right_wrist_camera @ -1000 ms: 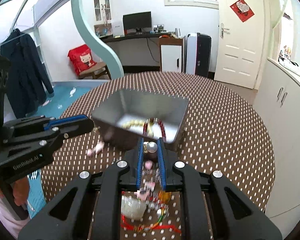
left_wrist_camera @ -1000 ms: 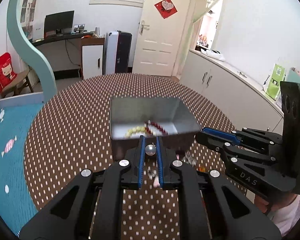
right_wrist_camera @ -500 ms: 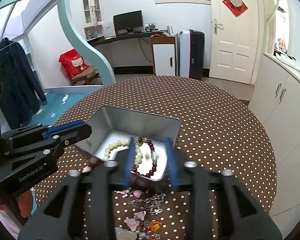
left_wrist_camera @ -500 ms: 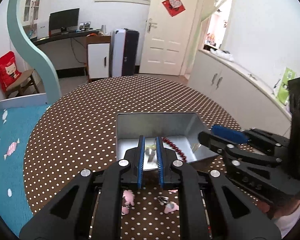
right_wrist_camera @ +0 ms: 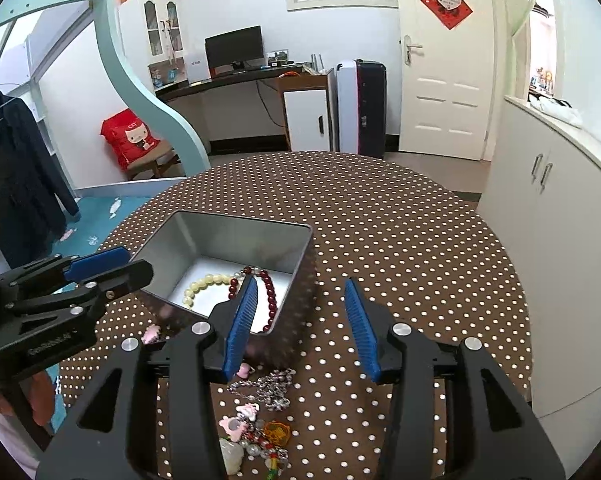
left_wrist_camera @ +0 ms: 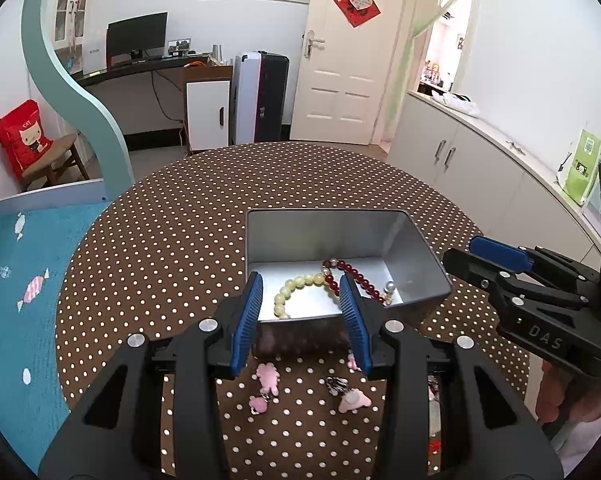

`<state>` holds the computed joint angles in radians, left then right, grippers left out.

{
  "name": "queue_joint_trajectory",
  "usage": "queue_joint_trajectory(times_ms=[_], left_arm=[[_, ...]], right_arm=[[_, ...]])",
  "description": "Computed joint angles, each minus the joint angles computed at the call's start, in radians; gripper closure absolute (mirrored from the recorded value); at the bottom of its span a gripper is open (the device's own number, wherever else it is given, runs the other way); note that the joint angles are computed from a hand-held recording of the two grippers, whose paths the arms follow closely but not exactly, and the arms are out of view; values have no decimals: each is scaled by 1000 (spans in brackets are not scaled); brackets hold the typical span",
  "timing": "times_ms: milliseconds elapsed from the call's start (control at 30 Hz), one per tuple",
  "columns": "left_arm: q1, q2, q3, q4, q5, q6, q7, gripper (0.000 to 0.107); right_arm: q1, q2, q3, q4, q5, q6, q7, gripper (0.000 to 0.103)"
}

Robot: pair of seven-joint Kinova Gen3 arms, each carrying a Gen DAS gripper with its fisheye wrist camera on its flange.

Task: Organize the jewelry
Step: 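Move both open grippers back toward the pink charms beside the box, then grasp a pink charm with the left gripper while the right grasps a white charm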

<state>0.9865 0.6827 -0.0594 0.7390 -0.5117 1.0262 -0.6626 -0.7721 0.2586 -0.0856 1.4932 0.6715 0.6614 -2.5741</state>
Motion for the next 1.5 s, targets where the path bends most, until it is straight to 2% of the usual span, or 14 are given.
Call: queue_joint_trajectory(times_ms=[100, 200, 333, 400, 500, 600, 700, 867, 1133, 1267, 1333, 1500], left_arm=[[16, -12, -9, 19, -13, 3, 15, 67], [27, -33, -12, 57, -29, -10, 44, 67], [62, -66, -24, 124, -85, -19, 101, 50], [82, -76, -29, 149, -122, -1, 129, 48], [101, -99, -27, 207, -169, 6, 181, 44], [96, -120, -7, 260, -194, 2, 219, 40], [85, -138, 13, 309, -206, -1, 252, 40], [64, -163, 43, 377, -219, -8, 276, 40], [33, -179, 74, 432, -219, -13, 297, 40], [14, -182, 86, 444, -202, -27, 291, 40], [5, -180, 90, 444, -192, -37, 283, 40], [-15, -170, 95, 437, -166, -78, 245, 42]], right_arm=[[-7, -18, 1, 24, 15, -11, -23, 60], [-16, -31, -1, 47, 46, -17, -60, 54], [-21, -48, -17, 88, 85, -40, -104, 46], [-24, -45, -30, 91, 83, -29, -106, 38], [-31, -40, -46, 92, 78, -23, -84, 38], [-27, -35, -67, 103, 43, -60, -31, 38], [-54, -11, -66, 86, 36, -48, 9, 38], [-66, 43, -62, 29, -50, -22, 123, 38], [-72, 113, -40, -48, -170, 26, 236, 59], [-102, 117, -8, -49, -153, 27, 236, 69], [-122, 118, 8, -48, -131, 35, 215, 81], [-109, 105, 1, -19, -139, -2, 213, 81]])
